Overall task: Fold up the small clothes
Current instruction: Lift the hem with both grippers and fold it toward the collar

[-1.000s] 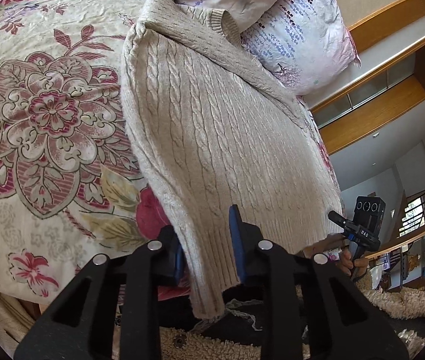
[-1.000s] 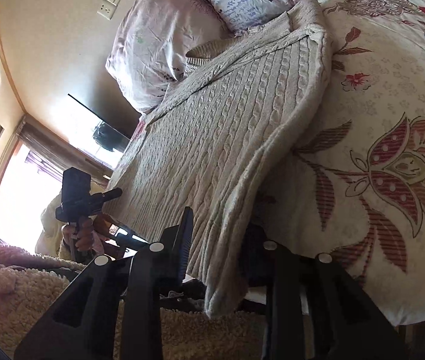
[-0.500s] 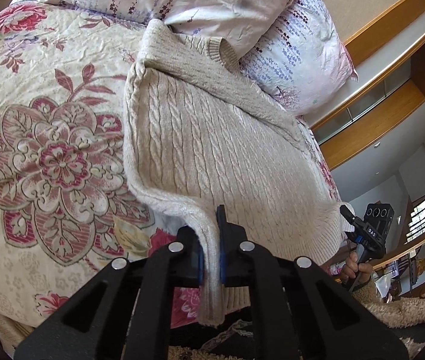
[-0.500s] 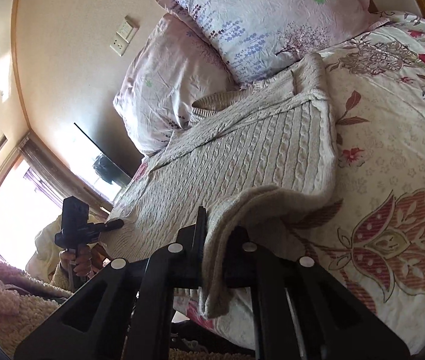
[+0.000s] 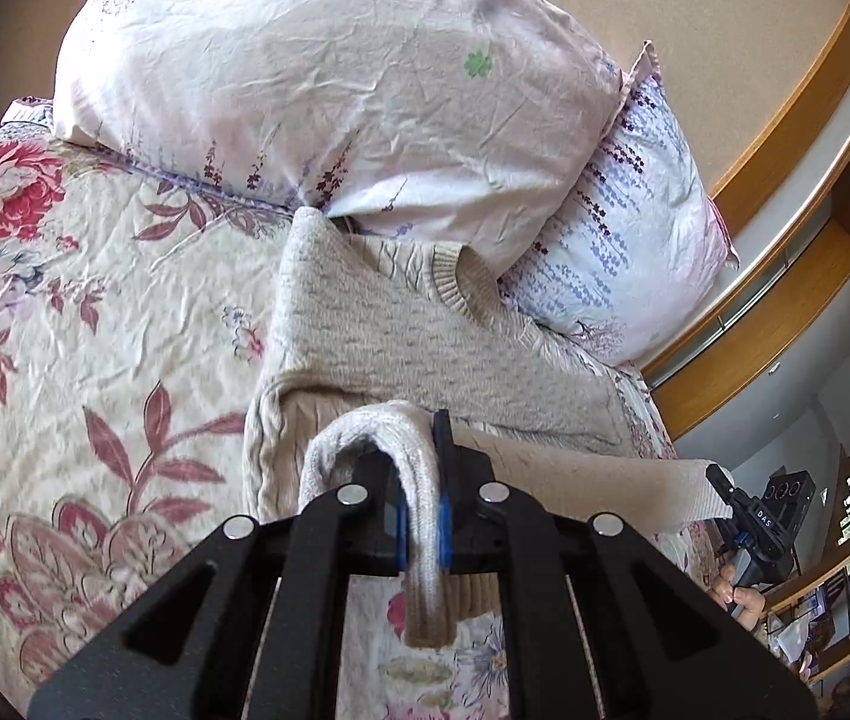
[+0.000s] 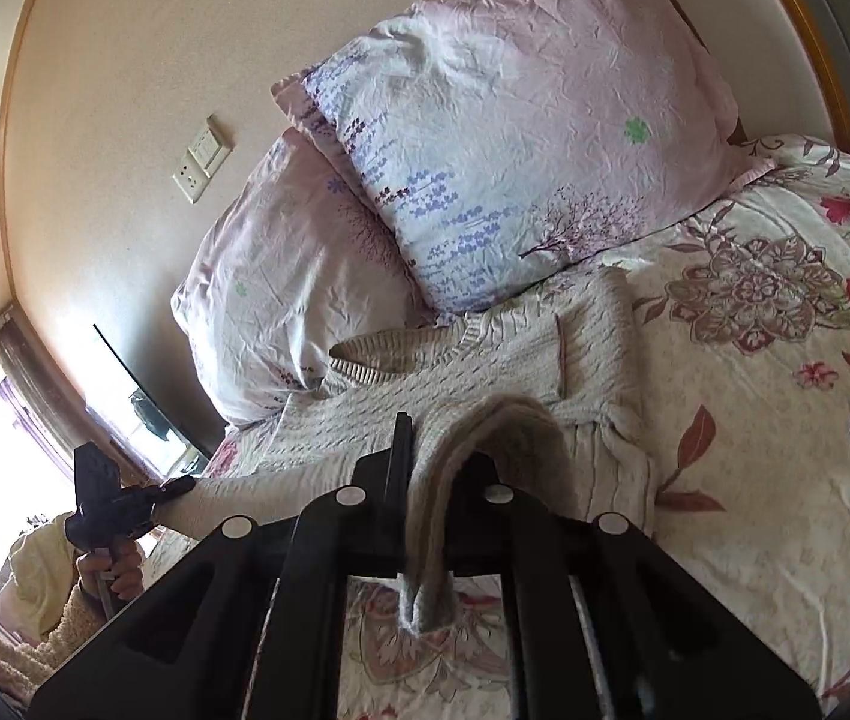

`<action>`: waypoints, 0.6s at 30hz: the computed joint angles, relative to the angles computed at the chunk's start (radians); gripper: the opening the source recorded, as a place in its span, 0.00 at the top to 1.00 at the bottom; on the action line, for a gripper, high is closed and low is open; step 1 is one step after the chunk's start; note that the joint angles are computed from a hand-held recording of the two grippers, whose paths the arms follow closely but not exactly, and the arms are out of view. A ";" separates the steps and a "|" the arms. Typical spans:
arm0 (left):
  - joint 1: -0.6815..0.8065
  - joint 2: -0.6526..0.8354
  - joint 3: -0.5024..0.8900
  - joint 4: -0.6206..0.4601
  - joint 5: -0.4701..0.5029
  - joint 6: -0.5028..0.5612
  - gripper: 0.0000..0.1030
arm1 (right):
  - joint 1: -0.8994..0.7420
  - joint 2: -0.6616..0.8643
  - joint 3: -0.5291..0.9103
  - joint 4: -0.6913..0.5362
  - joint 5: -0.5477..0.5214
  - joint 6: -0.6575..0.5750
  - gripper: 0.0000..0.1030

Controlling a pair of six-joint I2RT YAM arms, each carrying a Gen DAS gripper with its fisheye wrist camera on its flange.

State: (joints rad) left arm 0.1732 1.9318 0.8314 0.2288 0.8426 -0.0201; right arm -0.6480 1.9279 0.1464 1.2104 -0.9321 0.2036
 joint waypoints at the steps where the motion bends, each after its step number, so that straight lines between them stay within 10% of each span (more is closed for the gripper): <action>1: -0.013 0.017 0.028 0.000 -0.011 -0.019 0.94 | 0.019 0.011 0.023 -0.002 0.022 0.021 0.92; 8: -0.082 0.170 0.239 0.001 -0.080 -0.160 0.94 | 0.106 0.135 0.196 0.013 0.131 0.174 0.92; 18: -0.106 0.376 0.450 -0.135 -0.098 -0.235 0.90 | 0.134 0.281 0.435 -0.350 0.145 0.178 0.87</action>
State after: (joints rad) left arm 0.0671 2.3075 1.2816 0.0936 0.7448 -0.2548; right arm -0.5136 2.2094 0.5816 0.8601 -0.7866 0.3816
